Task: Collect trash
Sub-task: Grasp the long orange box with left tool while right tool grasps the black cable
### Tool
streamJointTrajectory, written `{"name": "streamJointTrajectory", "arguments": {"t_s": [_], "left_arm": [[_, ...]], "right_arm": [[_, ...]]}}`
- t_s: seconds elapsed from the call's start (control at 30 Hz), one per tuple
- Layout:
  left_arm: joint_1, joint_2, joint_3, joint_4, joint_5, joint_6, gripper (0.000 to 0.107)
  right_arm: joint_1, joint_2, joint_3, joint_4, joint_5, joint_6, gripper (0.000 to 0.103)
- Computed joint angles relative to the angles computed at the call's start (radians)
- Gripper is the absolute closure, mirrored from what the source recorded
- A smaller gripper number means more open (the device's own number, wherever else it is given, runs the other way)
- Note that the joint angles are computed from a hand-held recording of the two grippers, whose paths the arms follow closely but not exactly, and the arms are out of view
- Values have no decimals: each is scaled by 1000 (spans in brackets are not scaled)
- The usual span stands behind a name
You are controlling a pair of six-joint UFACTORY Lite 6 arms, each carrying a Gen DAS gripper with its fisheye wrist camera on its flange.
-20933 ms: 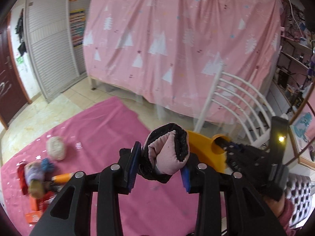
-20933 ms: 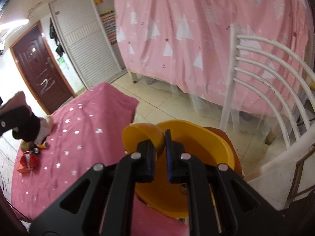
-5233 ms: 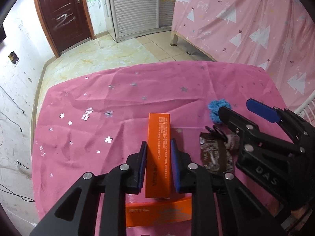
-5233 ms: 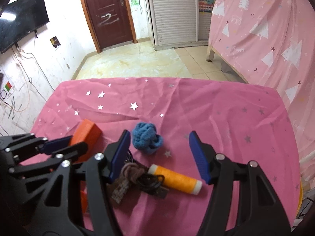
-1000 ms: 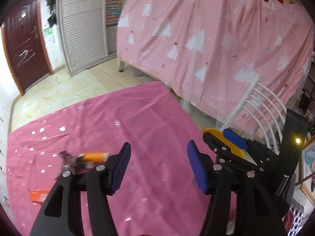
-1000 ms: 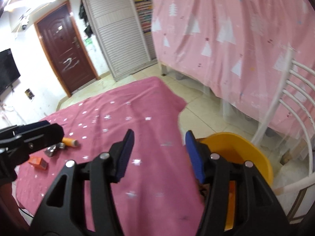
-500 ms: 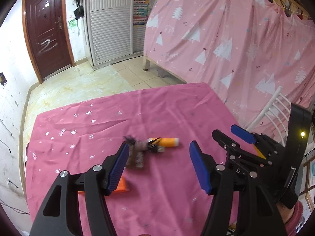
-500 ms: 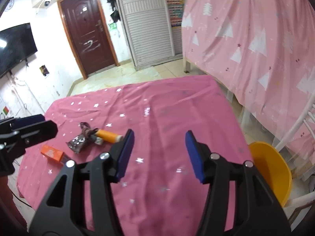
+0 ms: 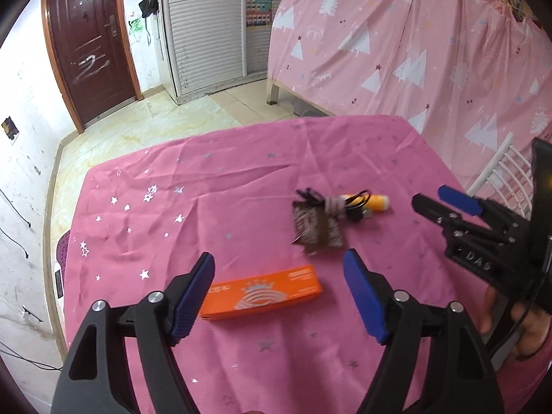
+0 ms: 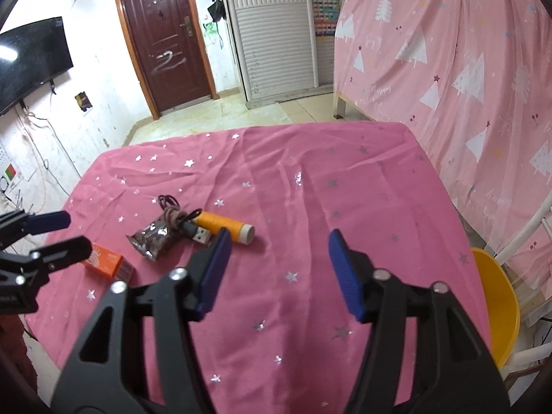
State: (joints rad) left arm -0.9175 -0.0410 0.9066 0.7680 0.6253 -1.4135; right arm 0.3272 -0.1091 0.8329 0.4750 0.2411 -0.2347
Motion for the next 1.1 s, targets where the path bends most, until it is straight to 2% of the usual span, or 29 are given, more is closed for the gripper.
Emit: {"name": "streamJointTrajectory", "arguments": {"t_s": [0.17,0.33,0.53,0.8,1.1], "left_arm": [[18,-11,-56,12,-12,-44,24],[30,8,-85,10,-46,-82,20],[33,68,-72,13,-74,-118,19],[37,135,-42,58,-75,-165,19],[57,115,-70,107,-96,-207,21]], "right_arm": [[19,21,12,-51,-9,60,43],[25,49,28,-35,-12,40,42],[20,105,57,33,-10,-52,42],[51,194,131,-23,-1,-33,42],[105,227,200,-37,9,-28,42]]}}
